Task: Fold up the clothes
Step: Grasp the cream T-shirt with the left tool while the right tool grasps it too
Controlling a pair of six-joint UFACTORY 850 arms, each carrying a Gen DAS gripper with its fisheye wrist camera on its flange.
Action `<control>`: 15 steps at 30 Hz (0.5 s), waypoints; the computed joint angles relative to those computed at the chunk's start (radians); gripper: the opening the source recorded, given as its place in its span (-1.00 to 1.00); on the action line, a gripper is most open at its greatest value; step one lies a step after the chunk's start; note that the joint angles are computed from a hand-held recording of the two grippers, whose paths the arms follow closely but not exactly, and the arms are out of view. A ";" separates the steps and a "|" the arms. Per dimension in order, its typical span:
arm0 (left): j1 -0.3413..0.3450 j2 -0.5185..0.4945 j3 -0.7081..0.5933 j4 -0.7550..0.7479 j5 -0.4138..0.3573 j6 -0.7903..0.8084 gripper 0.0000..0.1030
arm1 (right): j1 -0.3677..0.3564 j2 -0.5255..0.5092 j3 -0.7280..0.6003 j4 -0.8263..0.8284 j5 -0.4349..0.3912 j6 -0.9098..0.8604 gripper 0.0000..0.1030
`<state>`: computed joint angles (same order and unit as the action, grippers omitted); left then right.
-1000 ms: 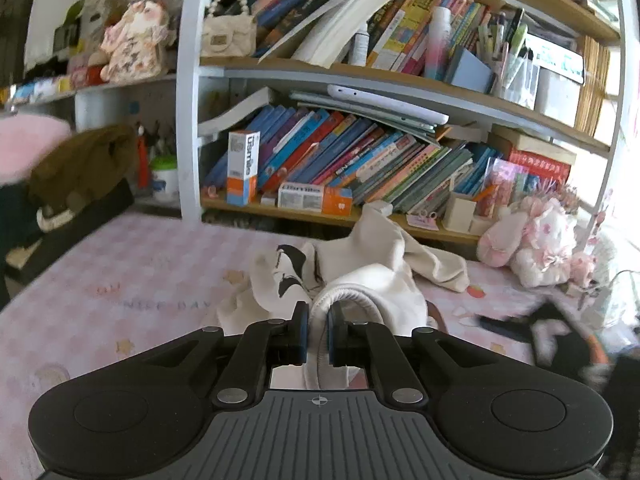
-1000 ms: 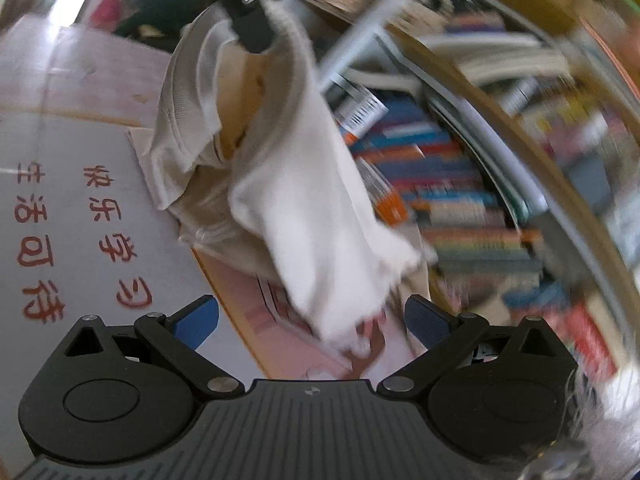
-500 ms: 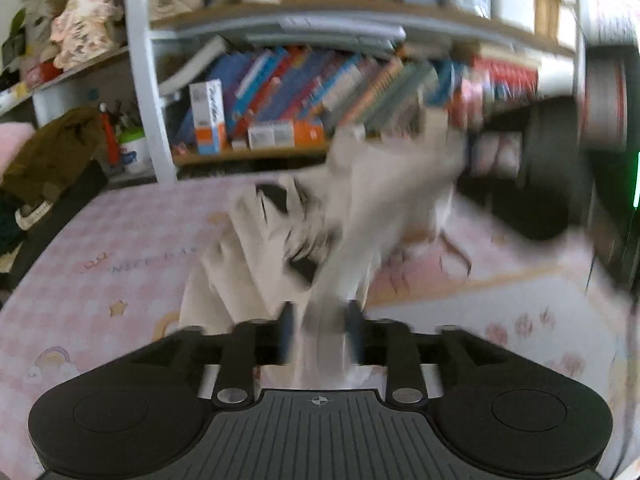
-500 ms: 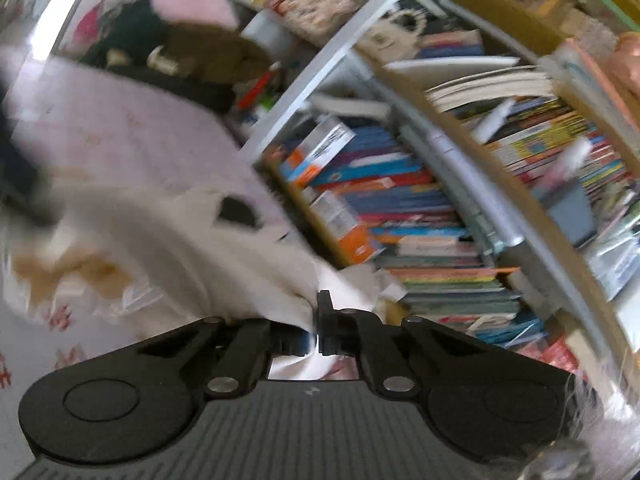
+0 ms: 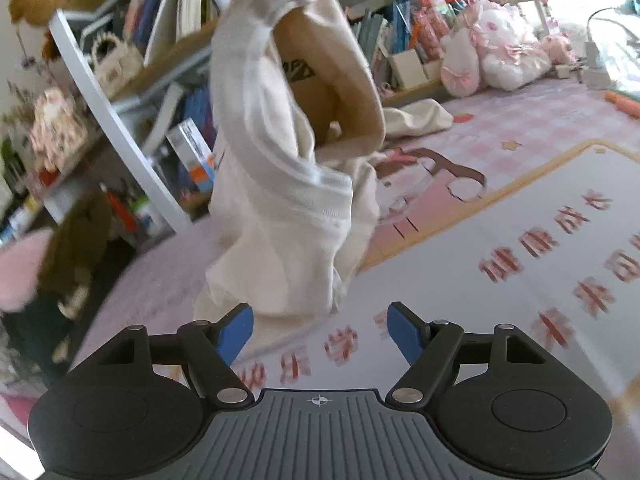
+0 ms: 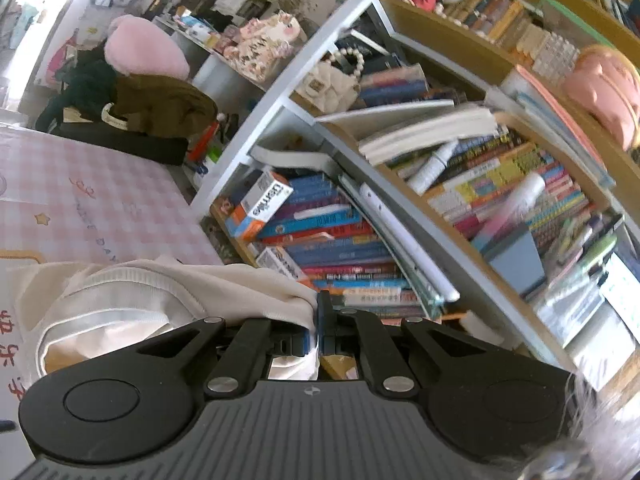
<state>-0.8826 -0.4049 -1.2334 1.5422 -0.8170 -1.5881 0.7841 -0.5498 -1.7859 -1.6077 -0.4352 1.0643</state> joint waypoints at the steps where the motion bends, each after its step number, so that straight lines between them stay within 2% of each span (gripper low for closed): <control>1: 0.004 -0.021 -0.022 0.013 -0.024 -0.007 0.48 | 0.001 -0.001 -0.006 0.006 0.002 -0.013 -0.93; 5: 0.034 -0.088 -0.109 0.002 -0.096 -0.024 0.48 | 0.001 0.000 -0.013 0.035 -0.009 -0.058 -0.93; 7: 0.057 -0.087 -0.117 -0.019 -0.084 -0.051 0.45 | -0.002 0.012 0.004 0.050 -0.023 -0.067 -0.93; 8: 0.071 -0.074 -0.109 -0.027 -0.057 -0.077 0.35 | -0.005 0.020 0.017 0.059 -0.034 -0.069 -0.93; 9: 0.089 -0.050 -0.089 -0.032 -0.010 -0.117 -0.44 | -0.008 0.029 0.032 0.073 -0.045 -0.071 -0.93; 10: 0.108 -0.026 -0.070 -0.035 0.037 -0.155 -0.94 | -0.011 0.040 0.050 0.093 -0.055 -0.074 -0.93; 11: 0.125 0.000 -0.051 -0.033 0.072 -0.208 -0.96 | -0.013 0.051 0.069 0.117 -0.062 -0.078 -0.93; 13: 0.150 0.063 -0.012 -0.001 0.092 -0.351 -0.97 | -0.014 0.083 0.121 0.150 -0.077 -0.058 -0.93; 15: 0.158 0.136 0.026 0.083 0.052 -0.477 -0.98 | -0.007 0.120 0.180 0.119 -0.099 0.023 -0.94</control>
